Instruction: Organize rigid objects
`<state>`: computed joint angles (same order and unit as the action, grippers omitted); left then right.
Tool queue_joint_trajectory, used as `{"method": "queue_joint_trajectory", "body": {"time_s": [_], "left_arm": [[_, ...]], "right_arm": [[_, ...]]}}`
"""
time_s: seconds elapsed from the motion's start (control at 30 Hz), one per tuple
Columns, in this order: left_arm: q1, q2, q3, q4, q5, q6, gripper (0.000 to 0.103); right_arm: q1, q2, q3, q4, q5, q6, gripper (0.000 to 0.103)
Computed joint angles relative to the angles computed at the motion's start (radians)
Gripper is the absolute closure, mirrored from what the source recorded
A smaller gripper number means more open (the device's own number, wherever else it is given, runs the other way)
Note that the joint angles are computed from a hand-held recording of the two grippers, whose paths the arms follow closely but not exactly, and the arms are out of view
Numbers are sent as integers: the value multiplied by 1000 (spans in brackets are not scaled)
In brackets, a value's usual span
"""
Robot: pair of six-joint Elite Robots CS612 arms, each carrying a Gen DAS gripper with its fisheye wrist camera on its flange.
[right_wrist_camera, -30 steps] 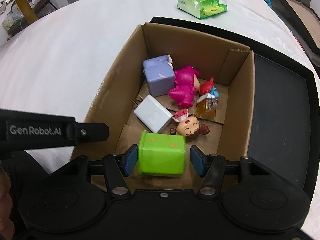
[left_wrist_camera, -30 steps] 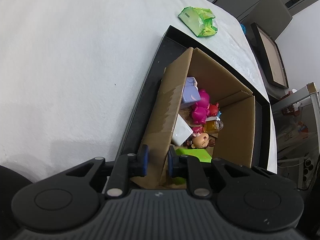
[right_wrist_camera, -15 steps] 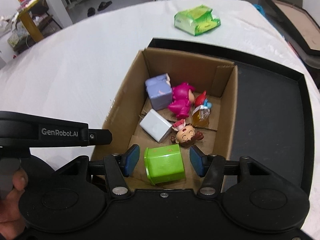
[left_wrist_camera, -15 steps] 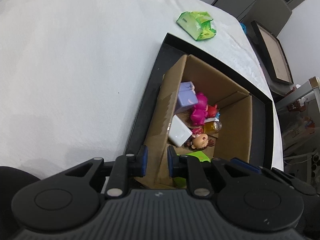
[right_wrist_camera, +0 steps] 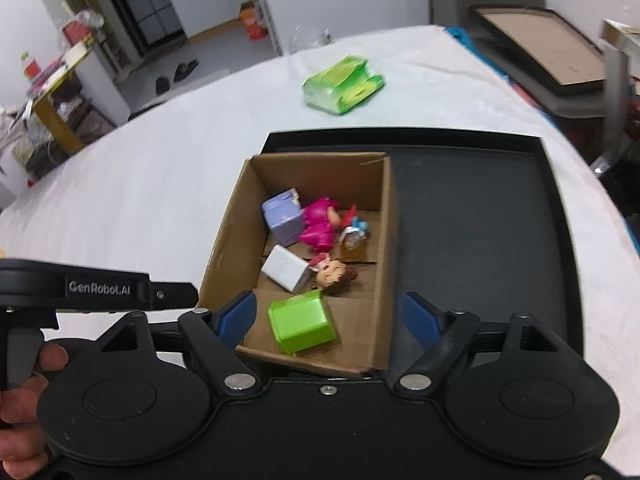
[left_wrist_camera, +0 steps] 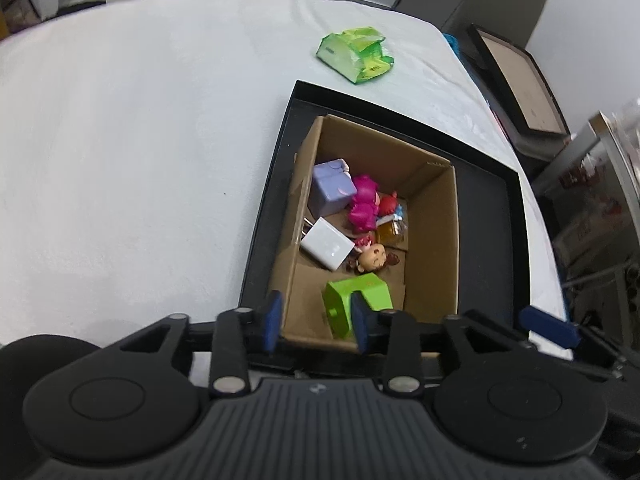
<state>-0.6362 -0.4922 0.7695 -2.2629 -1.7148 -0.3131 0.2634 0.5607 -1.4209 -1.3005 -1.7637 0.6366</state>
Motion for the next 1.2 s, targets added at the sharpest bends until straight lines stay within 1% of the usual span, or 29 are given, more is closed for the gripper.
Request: {"method": "queue_joint_trajectory", "body": {"time_s": [0.07, 0.13, 0.23, 0.27, 0.3, 0.33, 0.4, 0.47, 0.57, 0.7, 0.87, 0.97, 1.1, 1.2], "left_arm": [[-6, -25, 40, -23, 18, 24, 58], [-9, -44, 69, -38, 10, 42, 53], [-15, -77, 119, -62, 22, 68, 46], [-17, -87, 134, -73, 26, 74, 40], [-18, -97, 148, -85, 28, 79, 37], [-20, -106, 163, -99, 30, 84, 35], [-23, -126, 192, -123, 39, 92, 25], [-24, -145, 222, -157, 40, 103, 19], [-32, -177, 274, -214, 63, 128, 13], [-40, -214, 331, -273, 78, 169, 8], [-47, -257, 401, -353, 88, 200, 6], [-48, -279, 440, -404, 97, 196, 5], [-45, -305, 479, -445, 84, 201, 5], [-46, -323, 513, -500, 110, 195, 5]], "right_arm": [[2, 8, -27, 9, -8, 12, 17], [5, 15, -53, 21, -26, 27, 9], [12, 22, -89, 42, -51, 46, 3], [14, 25, -101, 47, -60, 54, 2], [17, 29, -111, 47, -73, 63, 0], [20, 30, -119, 49, -87, 70, 0], [25, 33, -136, 58, -109, 85, 0], [28, 37, -154, 66, -110, 105, 0], [36, 39, -176, 70, -130, 116, 0], [53, 32, -194, 89, -183, 121, 0], [74, 22, -206, 98, -248, 131, 0], [86, 19, -215, 102, -284, 135, 0], [101, 19, -230, 97, -317, 151, 0], [113, 17, -232, 88, -344, 140, 0]]}}
